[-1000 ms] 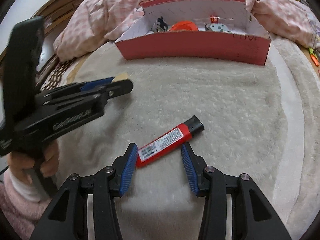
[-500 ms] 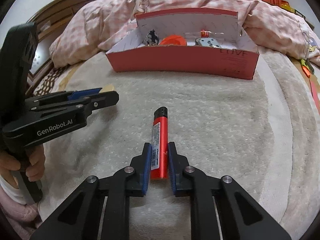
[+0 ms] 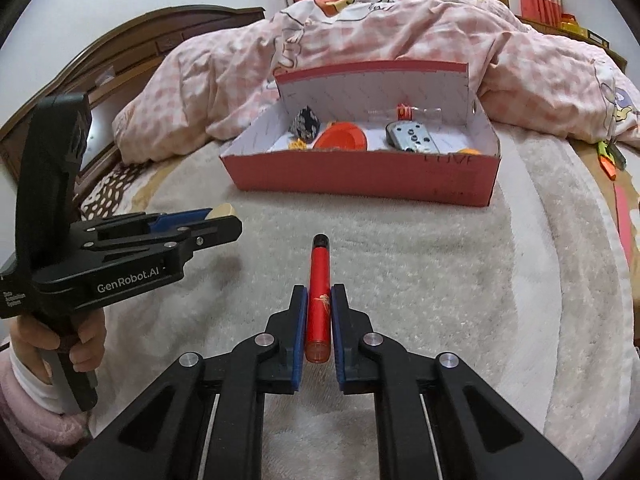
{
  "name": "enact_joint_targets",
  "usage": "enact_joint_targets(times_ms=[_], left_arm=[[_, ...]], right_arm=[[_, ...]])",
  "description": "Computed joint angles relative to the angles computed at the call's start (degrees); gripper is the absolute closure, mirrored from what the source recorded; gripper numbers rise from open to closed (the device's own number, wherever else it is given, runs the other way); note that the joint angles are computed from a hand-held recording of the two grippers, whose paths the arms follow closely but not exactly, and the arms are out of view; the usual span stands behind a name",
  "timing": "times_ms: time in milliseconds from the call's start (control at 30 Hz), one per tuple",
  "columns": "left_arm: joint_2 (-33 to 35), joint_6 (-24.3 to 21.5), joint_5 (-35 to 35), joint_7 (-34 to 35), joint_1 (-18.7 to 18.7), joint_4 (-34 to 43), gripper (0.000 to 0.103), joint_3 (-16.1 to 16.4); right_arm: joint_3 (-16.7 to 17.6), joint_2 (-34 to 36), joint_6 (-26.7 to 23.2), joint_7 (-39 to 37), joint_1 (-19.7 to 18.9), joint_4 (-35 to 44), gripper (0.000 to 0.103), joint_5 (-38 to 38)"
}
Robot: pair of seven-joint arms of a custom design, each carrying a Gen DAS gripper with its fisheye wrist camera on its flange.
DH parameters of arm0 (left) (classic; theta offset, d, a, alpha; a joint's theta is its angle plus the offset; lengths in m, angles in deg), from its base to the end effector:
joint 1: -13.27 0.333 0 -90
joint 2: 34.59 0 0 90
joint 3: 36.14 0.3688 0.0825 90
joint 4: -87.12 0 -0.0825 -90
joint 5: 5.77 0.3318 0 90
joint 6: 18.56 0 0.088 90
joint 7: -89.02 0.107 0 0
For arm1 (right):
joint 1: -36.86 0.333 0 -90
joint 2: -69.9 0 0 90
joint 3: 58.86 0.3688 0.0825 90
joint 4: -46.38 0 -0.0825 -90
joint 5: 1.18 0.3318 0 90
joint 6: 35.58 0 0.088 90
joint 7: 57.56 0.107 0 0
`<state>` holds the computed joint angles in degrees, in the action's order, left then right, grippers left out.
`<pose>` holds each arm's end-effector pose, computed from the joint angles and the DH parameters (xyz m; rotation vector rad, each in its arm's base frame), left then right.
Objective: Organize objects
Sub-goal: 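Close right gripper on red lighter while left gripper holds the wooden disc, then carry wooden disc and red lighter into the red box with both grippers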
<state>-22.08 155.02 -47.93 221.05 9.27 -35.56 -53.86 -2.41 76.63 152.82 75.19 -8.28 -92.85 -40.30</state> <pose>0.5553 -0.1535 0.4571 -1.5187 2.2333 -0.9349 0.4722 0.1465 0.4600 -1.7958 1.5869 -0.4040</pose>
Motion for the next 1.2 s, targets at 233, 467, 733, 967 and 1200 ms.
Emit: enact_joint_targets(times_ms=[233, 467, 733, 967, 1200], left_arm=[[-0.1, -0.1, -0.3, 0.4, -0.1, 1.6, 0.072, -0.3], [0.7, 0.4, 0.8, -0.2, -1.0, 4.9, 0.072, -0.1], [3.6, 0.9, 5.7, -5.0, -2.3, 10.3, 0.072, 0.9], [8.3, -0.6, 13.4, -13.2, -4.7, 16.8, 0.072, 3.9], [14.3, -4.0, 21.3, -22.5, -7.2, 24.4, 0.072, 7.7]], right_arm=[[0.9, -1.1, 1.9, 3.6, -2.6, 1.0, 0.090, -4.8], [-8.9, -1.7, 3.3, 5.0, 5.5, 3.8, 0.090, -6.4], [-23.8, 0.1, 4.3, 3.9, 19.4, 8.4, 0.090, -5.5], [-30.8, 3.8, 3.8, 0.2, 26.7, 13.6, 0.090, -2.3], [-38.0, 8.5, 1.5, -6.0, 34.7, 19.1, 0.090, 3.2]])
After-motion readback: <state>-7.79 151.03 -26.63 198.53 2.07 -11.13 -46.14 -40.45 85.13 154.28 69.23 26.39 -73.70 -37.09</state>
